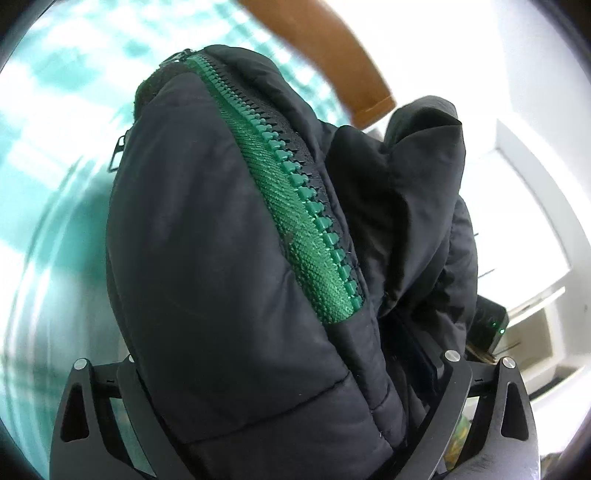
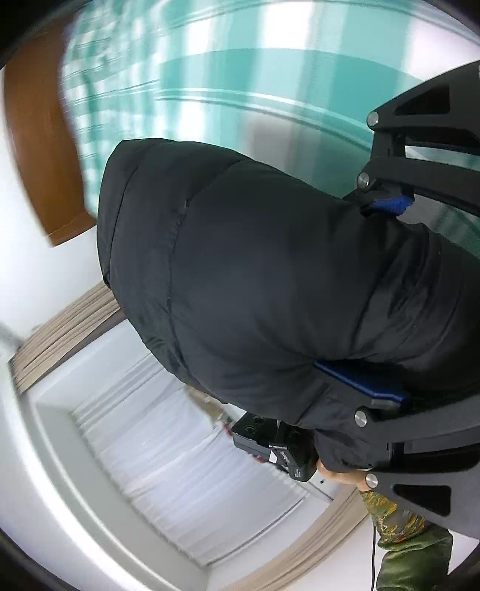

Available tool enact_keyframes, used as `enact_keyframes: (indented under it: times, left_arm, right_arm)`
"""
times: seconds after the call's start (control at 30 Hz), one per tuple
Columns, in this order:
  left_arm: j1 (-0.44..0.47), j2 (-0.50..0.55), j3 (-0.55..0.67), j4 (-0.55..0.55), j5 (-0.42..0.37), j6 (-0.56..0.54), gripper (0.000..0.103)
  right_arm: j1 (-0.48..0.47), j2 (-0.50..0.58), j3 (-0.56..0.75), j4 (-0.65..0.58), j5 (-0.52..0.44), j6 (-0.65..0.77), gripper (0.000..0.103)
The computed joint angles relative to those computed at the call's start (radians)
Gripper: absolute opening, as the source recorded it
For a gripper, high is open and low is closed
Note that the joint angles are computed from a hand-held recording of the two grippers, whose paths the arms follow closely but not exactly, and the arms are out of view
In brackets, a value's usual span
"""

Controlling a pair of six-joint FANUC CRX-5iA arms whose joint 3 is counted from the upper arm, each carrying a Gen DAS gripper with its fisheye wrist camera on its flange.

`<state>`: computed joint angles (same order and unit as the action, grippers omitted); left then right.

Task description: Fold large clothes

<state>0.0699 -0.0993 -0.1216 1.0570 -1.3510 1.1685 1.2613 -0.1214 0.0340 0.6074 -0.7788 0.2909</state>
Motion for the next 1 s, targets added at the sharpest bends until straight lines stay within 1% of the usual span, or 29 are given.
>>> enact_keyframes:
  times: [0.07,0.1,0.13,0.2,0.27,0.33,0.37,0.4,0.43,0.47,0.5,0.53,0.57,0.6,0.63,0.67,0.73,0.77,0.8,0.83,0.87,0.9,0.93,0.97,1.0]
  left_arm:
    - [-0.04,0.069,0.12,-0.02,0.027,0.018,0.097]
    - [-0.055,0.098,0.166,-0.031,0.036,0.028,0.097]
    - [-0.077,0.14,0.228,-0.049,0.048,0.043,0.097]
    - [-0.108,0.207,0.317,-0.081,0.059,0.071,0.097]
    - [-0.133,0.269,0.383,-0.108,0.061,0.091,0.097]
    - [-0.155,0.314,0.415,-0.156,0.076,0.108,0.097]
    - [-0.164,0.33,0.413,-0.181,0.083,0.112,0.097]
    - [-0.174,0.357,0.429,-0.235,0.069,0.15,0.097]
    - [-0.173,0.375,0.403,-0.248,0.056,0.168,0.098]
    - [-0.167,0.377,0.351,-0.208,0.051,0.164,0.101]
    - [-0.155,0.359,0.271,-0.116,0.065,0.131,0.101]
    - [-0.146,0.331,0.214,-0.066,0.087,0.104,0.1]
    - [-0.138,0.305,0.194,-0.066,0.095,0.095,0.099]
    - [-0.125,0.27,0.185,-0.09,0.097,0.078,0.099]
    - [-0.11,0.228,0.161,-0.108,0.095,0.049,0.1]
    - [-0.091,0.181,0.161,-0.154,0.086,0.028,0.1]
    - [-0.077,0.104,0.18,-0.274,0.093,0.031,0.1]
    - [-0.076,0.057,0.195,-0.358,0.104,0.036,0.1]
    - [-0.086,-0.004,0.207,-0.461,0.125,0.048,0.101]
    - [-0.107,-0.042,0.243,-0.591,0.149,0.091,0.102]
    - [-0.15,-0.111,0.247,-0.722,0.195,0.136,0.102]
    - [-0.193,-0.146,0.267,-0.853,0.217,0.204,0.102]
    - [-0.272,-0.146,0.301,-0.984,0.251,0.289,0.102]
    - [-0.337,-0.181,0.312,-1.115,0.234,0.373,0.102]
    - [-0.424,-0.191,0.339,-1.237,0.224,0.462,0.102]
  right_arm:
    - [-0.053,0.0,0.025,-0.036,0.032,0.066,0.069]
    - [-0.093,0.006,0.05,-0.079,0.042,0.123,0.069]
    - [-0.114,0.006,0.06,-0.104,0.046,0.148,0.069]
    - [-0.18,0.018,0.094,-0.191,0.047,0.231,0.069]
    - [-0.22,0.015,0.095,-0.248,0.044,0.267,0.069]
    - [-0.266,0.019,0.088,-0.312,0.044,0.291,0.071]
    - [-0.292,0.024,0.088,-0.368,0.039,0.309,0.073]
    - [-0.321,0.035,0.095,-0.436,0.012,0.32,0.076]
    - [-0.359,0.056,0.125,-0.523,-0.056,0.335,0.081]
    - [-0.388,0.065,0.114,-0.58,-0.085,0.304,0.087]
    - [-0.401,0.046,0.064,-0.594,-0.062,0.244,0.097]
    - [-0.404,-0.004,-0.023,-0.576,0.013,0.164,0.103]
    - [-0.391,-0.06,-0.119,-0.515,0.105,0.074,0.103]
    - [-0.37,-0.105,-0.191,-0.423,0.149,-0.024,0.103]
    - [-0.347,-0.137,-0.231,-0.335,0.141,-0.098,0.103]
    - [-0.324,-0.16,-0.244,-0.269,0.097,-0.131,0.103]
    - [-0.24,-0.189,-0.246,-0.107,-0.047,-0.171,0.103]
    - [-0.198,-0.191,-0.23,-0.04,-0.131,-0.167,0.103]
    - [-0.127,-0.191,-0.213,0.043,-0.236,-0.183,0.103]
    - [-0.052,-0.176,-0.179,0.113,-0.356,-0.189,0.103]
    - [0.013,-0.147,-0.133,0.163,-0.477,-0.184,0.103]
    - [0.079,-0.129,-0.102,0.206,-0.579,-0.186,0.103]
    - [0.152,-0.106,-0.071,0.254,-0.692,-0.182,0.103]
    - [0.208,-0.092,-0.062,0.298,-0.773,-0.183,0.103]
    - [0.286,-0.069,-0.049,0.365,-0.88,-0.197,0.103]
